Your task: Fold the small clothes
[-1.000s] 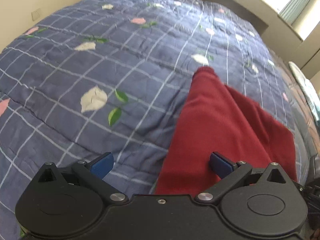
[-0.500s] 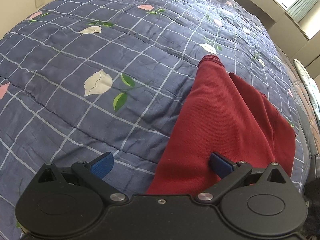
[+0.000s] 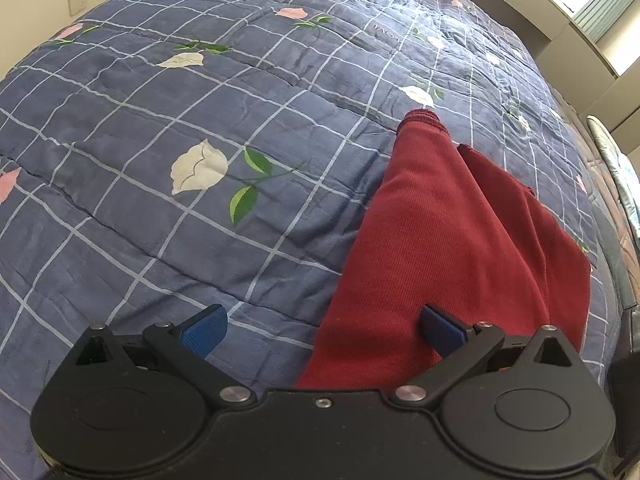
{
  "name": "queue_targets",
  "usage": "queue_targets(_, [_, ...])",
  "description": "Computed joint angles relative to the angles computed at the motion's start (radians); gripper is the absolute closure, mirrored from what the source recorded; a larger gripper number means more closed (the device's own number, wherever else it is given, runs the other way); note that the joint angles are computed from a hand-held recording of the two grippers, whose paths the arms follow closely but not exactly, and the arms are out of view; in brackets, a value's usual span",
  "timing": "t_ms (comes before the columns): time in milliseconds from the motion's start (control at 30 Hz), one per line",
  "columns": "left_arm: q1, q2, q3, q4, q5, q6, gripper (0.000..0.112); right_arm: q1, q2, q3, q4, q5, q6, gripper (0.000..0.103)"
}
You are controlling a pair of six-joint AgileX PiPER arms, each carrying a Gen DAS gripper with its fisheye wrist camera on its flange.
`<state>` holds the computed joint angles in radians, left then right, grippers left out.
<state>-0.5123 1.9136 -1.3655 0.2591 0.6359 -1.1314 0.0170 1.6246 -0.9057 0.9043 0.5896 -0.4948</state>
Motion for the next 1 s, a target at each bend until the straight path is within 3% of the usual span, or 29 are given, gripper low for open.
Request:
queue_targets(167, [0.0,-0.02,0.02,-0.001,-0.019,0.009,0.01,-0.03,0.027,-0.03,-0.025,0.05,-0.013,0.087])
queue_targets(267, [0.0,-0.008,0.007,-0.023,-0.002,0.033,0.01,-0.028,0.014,-0.024,-0.033,0.038,0.004,0.058])
queue_targets(300, [0.0,-0.008,0.009,-0.023,-0.006,0.031,0.01,-0.032,0.002,-0.014,-0.031,0.031,0.007,0.039])
queue_targets(333, [0.0,-0.008,0.01,-0.026,-0.007,0.033,0.01,-0.04,-0.013,-0.001,-0.028,0.024,0.008,0.028])
queue_targets(500, [0.002,-0.007,0.011,-0.036,-0.009,0.027,0.01,-0.066,-0.059,0.019,-0.132,-0.018,0.098,0.012])
queue_targets(667, [0.003,-0.006,0.011,-0.036,-0.01,0.026,0.01,-0.077,-0.009,-0.047,-0.182,-0.092,0.153,0.008])
queue_targets(800, [0.0,-0.006,0.011,-0.031,-0.009,0.021,0.01,-0.044,0.088,-0.159,-0.288,-0.164,0.309,0.008])
queue_targets(1000, [0.0,-0.003,0.008,-0.027,-0.007,0.022,0.01,-0.027,0.236,-0.332,-0.212,-0.166,0.23,0.008])
